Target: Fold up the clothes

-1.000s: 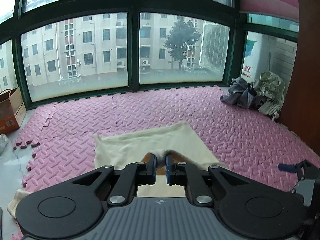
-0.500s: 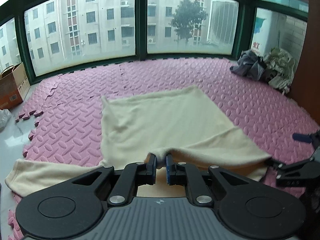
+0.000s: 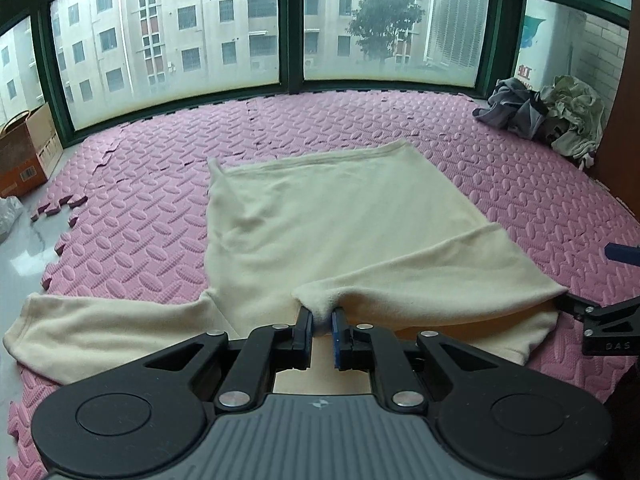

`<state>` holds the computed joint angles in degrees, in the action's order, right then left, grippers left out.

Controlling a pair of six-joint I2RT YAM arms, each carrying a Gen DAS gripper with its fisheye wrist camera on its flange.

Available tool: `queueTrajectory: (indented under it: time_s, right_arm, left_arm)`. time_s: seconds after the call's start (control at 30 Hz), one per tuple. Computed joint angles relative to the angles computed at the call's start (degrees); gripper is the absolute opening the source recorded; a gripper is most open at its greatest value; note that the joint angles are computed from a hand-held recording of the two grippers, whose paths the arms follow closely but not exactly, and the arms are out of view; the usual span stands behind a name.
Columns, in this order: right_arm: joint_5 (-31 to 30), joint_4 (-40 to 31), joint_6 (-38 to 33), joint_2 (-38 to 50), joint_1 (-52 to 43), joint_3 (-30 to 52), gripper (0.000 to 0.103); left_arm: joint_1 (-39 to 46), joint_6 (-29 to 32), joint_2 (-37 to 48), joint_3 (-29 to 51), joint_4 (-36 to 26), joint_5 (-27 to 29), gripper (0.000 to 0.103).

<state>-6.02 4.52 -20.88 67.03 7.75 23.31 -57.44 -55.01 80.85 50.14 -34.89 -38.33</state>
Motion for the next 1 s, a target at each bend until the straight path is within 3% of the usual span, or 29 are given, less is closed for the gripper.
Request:
queueTrajectory:
  time_s: [0.3,0.5,0.63,0.73,1.0]
  right_arm:
    - [-4.2,-6.1,-3.7,-2.4,-3.2,0.9,0.103]
    - [-10.2,-14.7,-9.1,-5.8,-7.9,3.2,0.103]
    - [-13.8,-18.2,-8.6,-7.0,-9.9,6.2,0.103]
    - [-13.5,-16.1,-5.7,-5.6,-8.5,7.9,0.103]
    - [-4.9,-5.0,1.9,6.9,0.2,12.4,0.103]
  left_arm:
    - [0.2,-0.4,0.6,-0.7,0.1,1.7,0.015]
    - [0.0,-1.0,0.2,-1.1,-1.1,2.2,0.018]
    - [-0.8,-1.6,-0.8,-1.1,-3.0,1.8,0.024]
    - [-1.4,-1.8,-1.4,-0.9,-4.5,1.1,0.024]
    - [-1.1,-2.8,-3.9,-0.2,-7.7,-0.5,0.025]
